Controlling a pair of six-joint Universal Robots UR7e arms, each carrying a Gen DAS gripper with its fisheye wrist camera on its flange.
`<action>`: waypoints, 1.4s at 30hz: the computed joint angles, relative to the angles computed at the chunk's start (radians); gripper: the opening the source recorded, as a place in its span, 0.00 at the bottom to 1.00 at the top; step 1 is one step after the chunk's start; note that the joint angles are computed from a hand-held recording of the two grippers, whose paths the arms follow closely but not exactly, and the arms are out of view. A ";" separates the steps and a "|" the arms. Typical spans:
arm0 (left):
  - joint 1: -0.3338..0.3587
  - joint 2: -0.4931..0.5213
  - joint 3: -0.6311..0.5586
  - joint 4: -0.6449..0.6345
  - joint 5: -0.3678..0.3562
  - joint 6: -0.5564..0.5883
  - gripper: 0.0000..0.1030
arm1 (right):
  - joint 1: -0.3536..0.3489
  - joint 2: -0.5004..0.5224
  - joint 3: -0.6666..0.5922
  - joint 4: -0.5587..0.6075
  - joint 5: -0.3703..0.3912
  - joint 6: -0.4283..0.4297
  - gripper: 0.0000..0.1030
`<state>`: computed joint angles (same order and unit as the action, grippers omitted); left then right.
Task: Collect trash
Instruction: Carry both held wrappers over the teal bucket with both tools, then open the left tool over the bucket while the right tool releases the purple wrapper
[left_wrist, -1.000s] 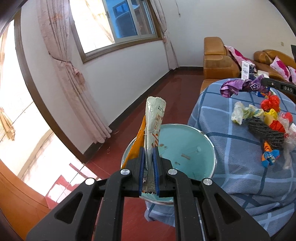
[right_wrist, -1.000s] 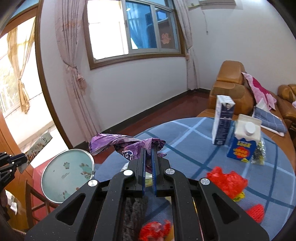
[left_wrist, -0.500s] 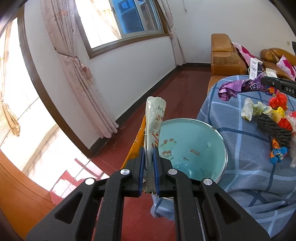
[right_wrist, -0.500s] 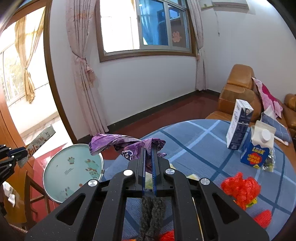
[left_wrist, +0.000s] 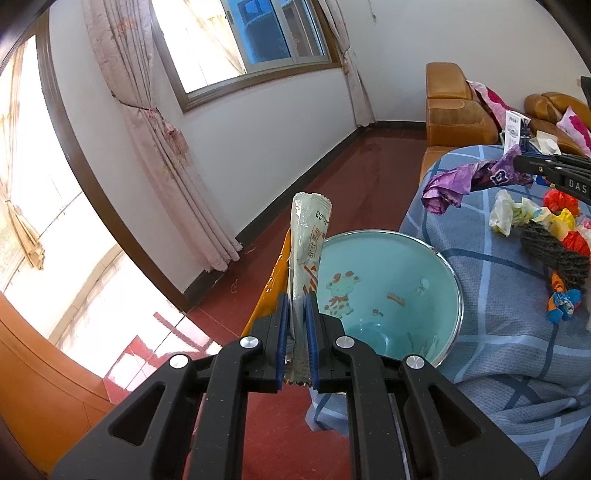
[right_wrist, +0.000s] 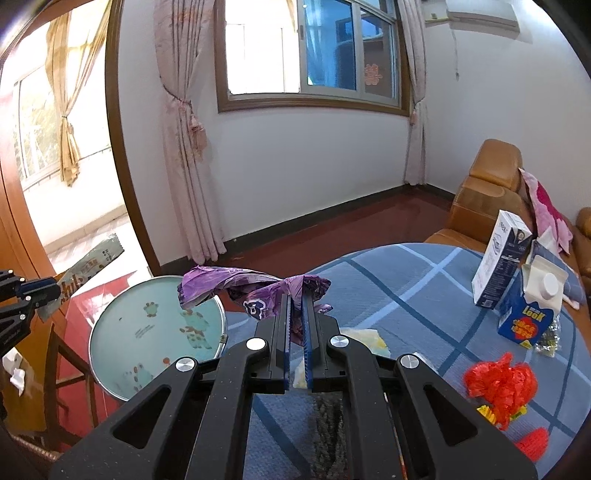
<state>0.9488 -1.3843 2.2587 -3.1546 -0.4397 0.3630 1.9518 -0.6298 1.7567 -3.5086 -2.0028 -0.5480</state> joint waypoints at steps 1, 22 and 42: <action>0.000 -0.001 0.000 0.002 0.001 0.001 0.09 | 0.001 0.001 -0.001 0.000 -0.001 -0.002 0.06; 0.009 -0.002 -0.005 0.025 0.007 -0.007 0.09 | 0.026 0.038 -0.033 0.034 -0.006 -0.047 0.06; 0.007 -0.005 -0.001 0.040 -0.014 -0.013 0.16 | 0.036 0.051 -0.038 0.065 0.007 -0.064 0.08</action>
<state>0.9561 -1.3897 2.2578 -3.1142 -0.4539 0.3497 1.9876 -0.5790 1.7190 -3.4437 -1.9959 -0.6117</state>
